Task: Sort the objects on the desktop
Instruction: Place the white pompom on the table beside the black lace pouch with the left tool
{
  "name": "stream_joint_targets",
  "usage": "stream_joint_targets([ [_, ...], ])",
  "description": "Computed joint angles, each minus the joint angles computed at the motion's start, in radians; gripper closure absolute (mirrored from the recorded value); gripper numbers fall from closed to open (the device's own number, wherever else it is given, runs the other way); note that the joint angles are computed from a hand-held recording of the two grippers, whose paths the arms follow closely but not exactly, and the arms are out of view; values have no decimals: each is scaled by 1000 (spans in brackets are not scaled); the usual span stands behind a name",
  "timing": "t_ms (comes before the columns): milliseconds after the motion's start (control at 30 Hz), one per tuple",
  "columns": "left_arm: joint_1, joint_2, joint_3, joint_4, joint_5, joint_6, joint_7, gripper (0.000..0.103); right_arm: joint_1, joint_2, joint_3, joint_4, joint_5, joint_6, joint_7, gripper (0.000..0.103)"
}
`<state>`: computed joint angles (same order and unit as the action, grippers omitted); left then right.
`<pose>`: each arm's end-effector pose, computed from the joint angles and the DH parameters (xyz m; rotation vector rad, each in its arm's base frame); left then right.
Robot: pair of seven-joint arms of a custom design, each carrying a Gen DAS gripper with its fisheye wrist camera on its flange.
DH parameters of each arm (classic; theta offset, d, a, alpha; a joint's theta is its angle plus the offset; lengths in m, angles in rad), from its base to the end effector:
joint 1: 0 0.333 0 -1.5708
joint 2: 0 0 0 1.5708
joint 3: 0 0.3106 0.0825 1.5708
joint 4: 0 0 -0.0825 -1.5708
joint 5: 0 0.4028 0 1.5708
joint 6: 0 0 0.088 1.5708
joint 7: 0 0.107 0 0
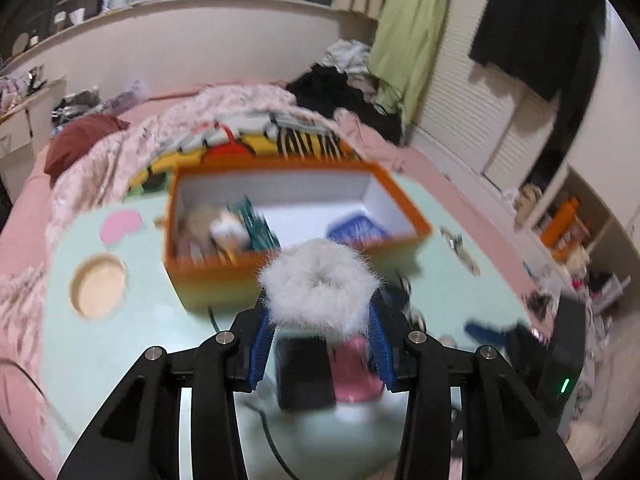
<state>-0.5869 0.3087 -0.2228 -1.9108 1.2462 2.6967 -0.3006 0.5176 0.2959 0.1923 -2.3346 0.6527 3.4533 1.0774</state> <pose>0.4367 -0.4920 0.3603 -1.8785 1.7721 -1.0110 0.4684 0.3074 0.2741 -2.0695 1.2726 -0.4984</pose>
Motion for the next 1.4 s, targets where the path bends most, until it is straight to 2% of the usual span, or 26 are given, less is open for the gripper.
stream_joint_targets([
  [167, -31, 55, 23, 40, 82, -21, -85, 47, -2, 1, 2, -1, -4, 2, 3, 0],
  [233, -49, 32, 30, 21, 144, -39, -146, 33, -4, 2, 3, -1, -6, 3, 5, 0],
  [333, -63, -29, 10, -42, 206, -122, -187, 22, -3, 2, 2, -1, -6, 4, 5, 0],
  [467, -47, -83, -52, -129, 85, -218, -62, 22, -10, 2, 7, -3, -13, 5, 9, 0],
  [533, -51, -71, -76, -145, 22, -266, 4, 21, -6, 4, 4, -2, -12, 6, 9, 0],
  [600, -54, -32, -83, -134, -21, -278, 39, 21, -10, 4, 6, -3, -15, 7, 11, 0],
  [633, -30, 3, -98, -123, -22, -245, 36, 15, -12, 3, 7, -4, -17, 7, 12, 0],
  [667, -40, 20, -83, -116, 46, -230, -38, 12, -2, 4, -2, -2, -9, 4, 6, 0],
  [700, -84, 55, -44, -81, 64, -271, -74, 6, 6, 4, -7, 1, -2, 6, 1, 0],
  [733, -93, 76, -35, -59, 70, -286, -93, 3, 19, 2, -17, 4, 11, -1, -7, 0],
  [867, -111, 135, -7, -1, 85, -310, -124, 2, 36, -2, -28, 8, 32, -7, -21, 0],
  [933, -122, 156, 8, 13, 115, -313, -153, 2, 17, 0, -14, 6, 21, -4, -16, 0],
  [967, -123, 164, 12, 20, 120, -315, -159, 2, 41, -4, -35, 13, 42, -12, -31, 0],
  [1400, -132, 235, 55, 96, 133, -299, -152, 2, 30, -2, -22, 13, 46, -9, -37, 0],
])
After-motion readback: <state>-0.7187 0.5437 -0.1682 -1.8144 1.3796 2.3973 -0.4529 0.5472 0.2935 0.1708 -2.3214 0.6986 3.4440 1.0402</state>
